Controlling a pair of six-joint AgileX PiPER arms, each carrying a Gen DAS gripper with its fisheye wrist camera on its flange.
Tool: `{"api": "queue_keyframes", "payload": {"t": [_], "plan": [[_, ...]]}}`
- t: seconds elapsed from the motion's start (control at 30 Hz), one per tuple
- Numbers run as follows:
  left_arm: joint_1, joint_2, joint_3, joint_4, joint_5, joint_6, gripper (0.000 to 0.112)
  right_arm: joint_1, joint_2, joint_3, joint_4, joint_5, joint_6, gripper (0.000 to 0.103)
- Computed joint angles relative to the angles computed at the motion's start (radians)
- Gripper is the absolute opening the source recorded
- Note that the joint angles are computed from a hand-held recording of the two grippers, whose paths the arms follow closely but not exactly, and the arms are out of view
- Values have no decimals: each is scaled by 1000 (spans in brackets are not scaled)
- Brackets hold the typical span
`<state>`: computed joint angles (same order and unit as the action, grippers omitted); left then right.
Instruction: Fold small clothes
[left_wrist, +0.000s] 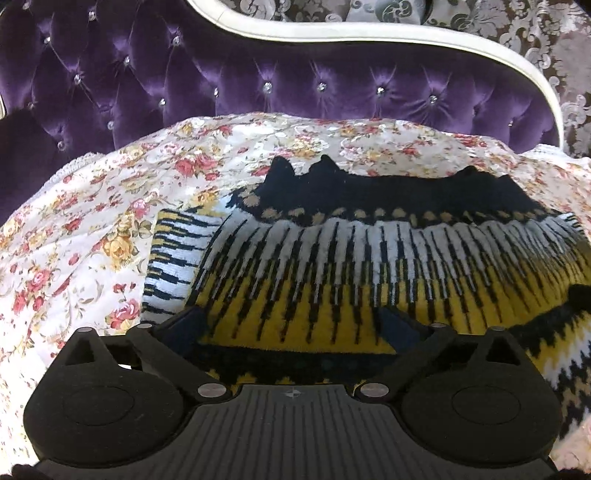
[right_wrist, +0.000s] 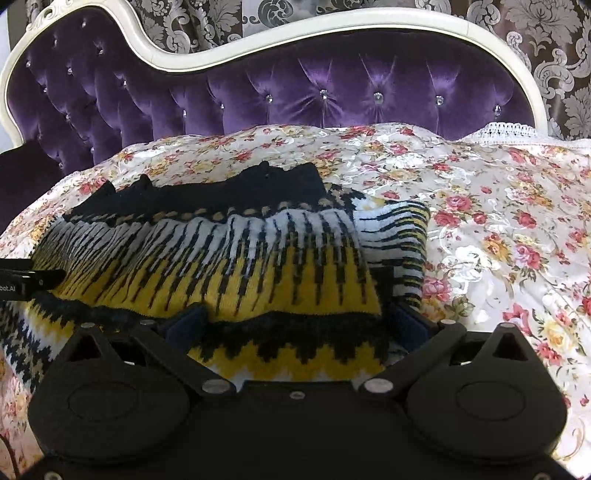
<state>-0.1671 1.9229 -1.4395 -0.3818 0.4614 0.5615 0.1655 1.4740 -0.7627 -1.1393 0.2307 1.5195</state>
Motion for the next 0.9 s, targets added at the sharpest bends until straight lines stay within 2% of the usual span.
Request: {"api": "queue_keyframes", "payload": {"t": [0.2, 0.4, 0.43, 0.5, 0.57, 0.63, 0.8, 0.9], "plan": [[-17, 16, -23, 79, 11, -80, 103, -24, 3, -17, 189, -20, -200, 103], [-20, 17, -17, 87, -2, -91, 103, -47, -13, -12, 294, -46, -259, 103], [-20, 17, -17, 89, -1, -93, 103, -51, -17, -9, 300, -51, -256, 100], [-20, 18, -21, 91, 5, -96, 103, -42, -25, -9, 228, -20, -174, 86], [-19, 21, -25, 88, 6, -92, 103, -41, -37, -4, 188, 1, -128, 60], [-19, 20, -24, 88, 4, -91, 103, -56, -47, -1, 234, 7, -174, 50], [-19, 20, -24, 91, 7, -94, 103, -58, -46, -3, 221, 32, -159, 51], [-21, 22, -28, 97, 11, -101, 103, -74, -59, 4, 274, 2, -206, 67]]}}
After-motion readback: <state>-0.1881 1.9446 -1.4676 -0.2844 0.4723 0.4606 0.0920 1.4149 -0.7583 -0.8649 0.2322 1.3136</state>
